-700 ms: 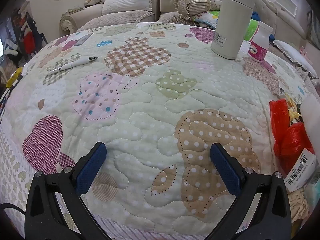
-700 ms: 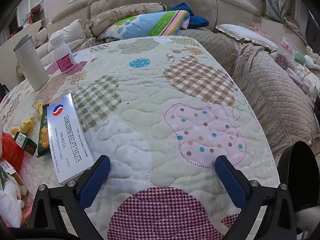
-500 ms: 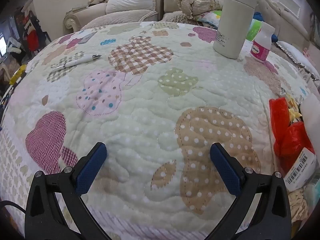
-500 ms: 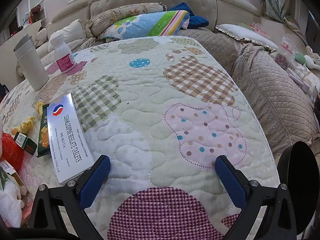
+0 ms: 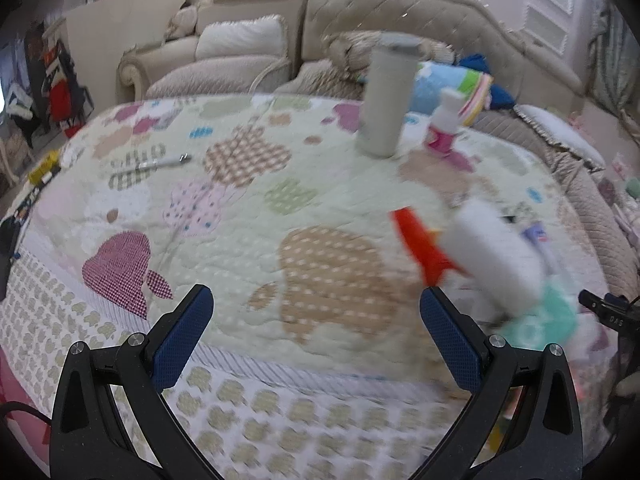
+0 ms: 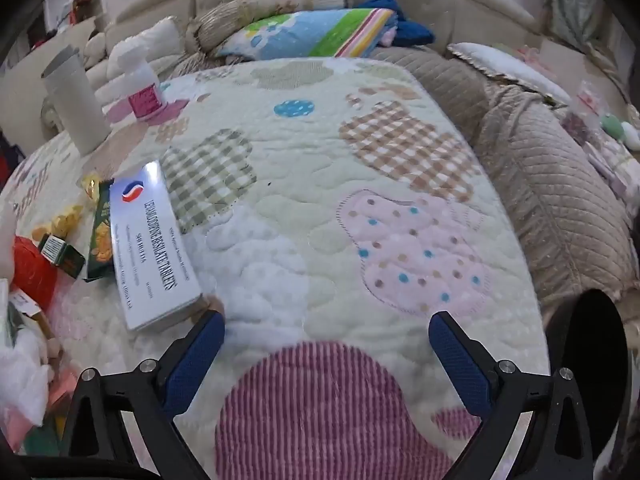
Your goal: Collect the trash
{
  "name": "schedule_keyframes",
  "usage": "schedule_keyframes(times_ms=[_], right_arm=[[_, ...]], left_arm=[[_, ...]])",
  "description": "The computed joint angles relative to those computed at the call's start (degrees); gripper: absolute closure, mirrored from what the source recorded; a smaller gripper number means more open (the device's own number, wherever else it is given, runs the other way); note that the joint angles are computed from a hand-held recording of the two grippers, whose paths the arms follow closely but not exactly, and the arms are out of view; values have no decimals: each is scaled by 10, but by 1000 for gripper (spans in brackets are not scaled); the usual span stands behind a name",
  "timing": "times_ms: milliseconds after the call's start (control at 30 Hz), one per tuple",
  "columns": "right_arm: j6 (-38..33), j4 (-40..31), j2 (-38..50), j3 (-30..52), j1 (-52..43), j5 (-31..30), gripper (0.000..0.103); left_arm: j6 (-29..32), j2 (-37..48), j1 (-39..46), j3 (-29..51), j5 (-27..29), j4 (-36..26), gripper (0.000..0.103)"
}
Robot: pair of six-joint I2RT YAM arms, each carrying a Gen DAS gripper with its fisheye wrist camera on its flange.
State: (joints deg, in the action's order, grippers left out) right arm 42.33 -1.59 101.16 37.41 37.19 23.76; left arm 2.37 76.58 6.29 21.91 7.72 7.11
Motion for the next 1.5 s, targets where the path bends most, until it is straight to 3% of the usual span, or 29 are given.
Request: schedule_keyframes(times_ms=[67, 200, 333, 667, 867, 1500], right_arm=[[36, 1, -45, -28, 31, 21, 1], [77, -73, -111, -11, 108, 90, 1], [112, -125, -155, 10, 175, 147, 1], [149, -217, -150, 89, 284, 278, 1], [157, -216, -155, 95, 301, 299, 1], [163, -232, -153, 108, 311, 311, 1]], left_arm=[[-10, -58, -21, -18, -5, -25, 0], [-51, -168, -65, -41, -11, -82, 0], [-85, -251, -129, -57, -57, -115, 0], [-121, -377, -223, -62, -123, -182, 0], [-136, -408, -245, -65, -138, -194, 0], [-151, -376, -262, -63, -149, -172, 0]])
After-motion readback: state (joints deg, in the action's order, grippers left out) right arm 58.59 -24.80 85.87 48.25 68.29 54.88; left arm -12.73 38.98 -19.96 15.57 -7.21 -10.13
